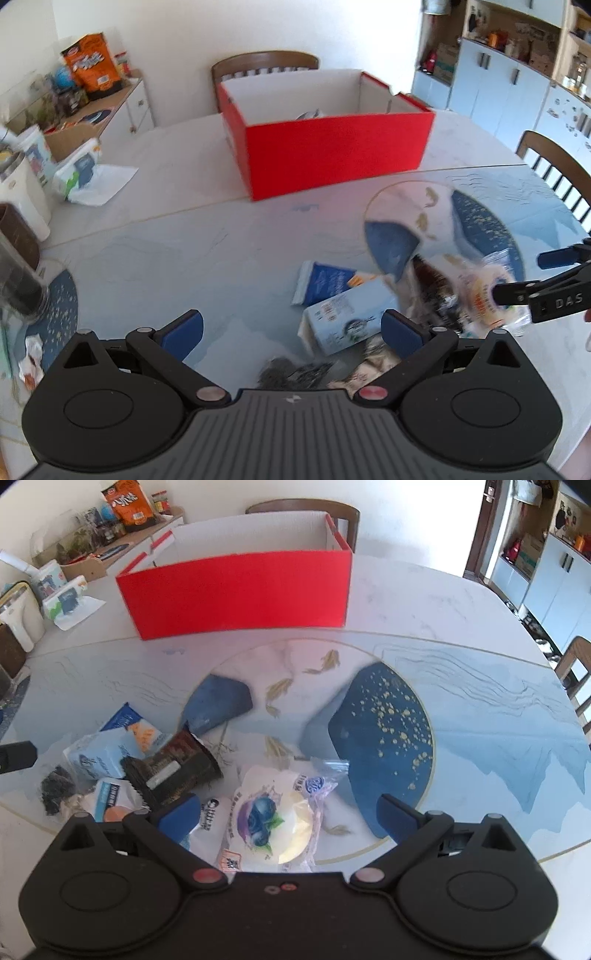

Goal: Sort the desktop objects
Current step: 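Grasp the dark seaweed pack with the left tool while the right tool grasps the blueberry bun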

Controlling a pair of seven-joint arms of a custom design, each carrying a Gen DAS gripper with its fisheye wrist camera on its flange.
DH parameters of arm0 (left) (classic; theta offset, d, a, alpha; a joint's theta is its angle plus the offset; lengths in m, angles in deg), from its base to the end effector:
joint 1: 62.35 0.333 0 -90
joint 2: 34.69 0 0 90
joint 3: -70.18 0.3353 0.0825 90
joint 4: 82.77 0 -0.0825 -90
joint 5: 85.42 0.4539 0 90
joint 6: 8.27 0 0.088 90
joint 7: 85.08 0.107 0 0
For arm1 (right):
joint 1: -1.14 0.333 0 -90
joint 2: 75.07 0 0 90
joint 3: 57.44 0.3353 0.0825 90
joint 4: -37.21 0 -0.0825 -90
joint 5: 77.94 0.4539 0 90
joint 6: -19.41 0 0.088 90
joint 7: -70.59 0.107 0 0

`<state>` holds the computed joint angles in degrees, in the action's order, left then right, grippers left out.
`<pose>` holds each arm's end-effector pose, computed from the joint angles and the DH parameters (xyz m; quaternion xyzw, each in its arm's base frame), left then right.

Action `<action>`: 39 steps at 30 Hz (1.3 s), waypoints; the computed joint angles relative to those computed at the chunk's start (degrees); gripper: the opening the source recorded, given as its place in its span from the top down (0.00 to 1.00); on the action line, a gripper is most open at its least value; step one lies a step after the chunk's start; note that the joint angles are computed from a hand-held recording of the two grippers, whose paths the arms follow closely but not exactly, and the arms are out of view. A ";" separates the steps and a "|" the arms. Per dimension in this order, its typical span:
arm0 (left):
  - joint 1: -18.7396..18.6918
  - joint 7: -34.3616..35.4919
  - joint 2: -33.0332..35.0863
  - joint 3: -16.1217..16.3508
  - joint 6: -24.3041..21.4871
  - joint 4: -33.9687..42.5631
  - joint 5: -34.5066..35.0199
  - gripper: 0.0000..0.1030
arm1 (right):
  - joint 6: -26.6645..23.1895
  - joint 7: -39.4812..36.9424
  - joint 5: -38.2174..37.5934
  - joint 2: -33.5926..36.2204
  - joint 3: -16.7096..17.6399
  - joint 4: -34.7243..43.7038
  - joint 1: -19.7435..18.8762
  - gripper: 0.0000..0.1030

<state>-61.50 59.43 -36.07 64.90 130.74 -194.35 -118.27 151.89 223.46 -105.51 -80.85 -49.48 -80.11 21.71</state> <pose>0.6556 -0.0533 0.5400 -0.4033 0.8524 -0.2993 0.1453 0.5499 0.2911 0.5181 -0.5578 0.7840 -0.2066 0.1776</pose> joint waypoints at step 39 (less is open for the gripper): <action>1.99 11.27 3.05 -0.25 1.86 -3.46 -3.08 0.41 | 1.79 -0.45 6.58 0.49 -1.30 -2.62 -1.33 0.38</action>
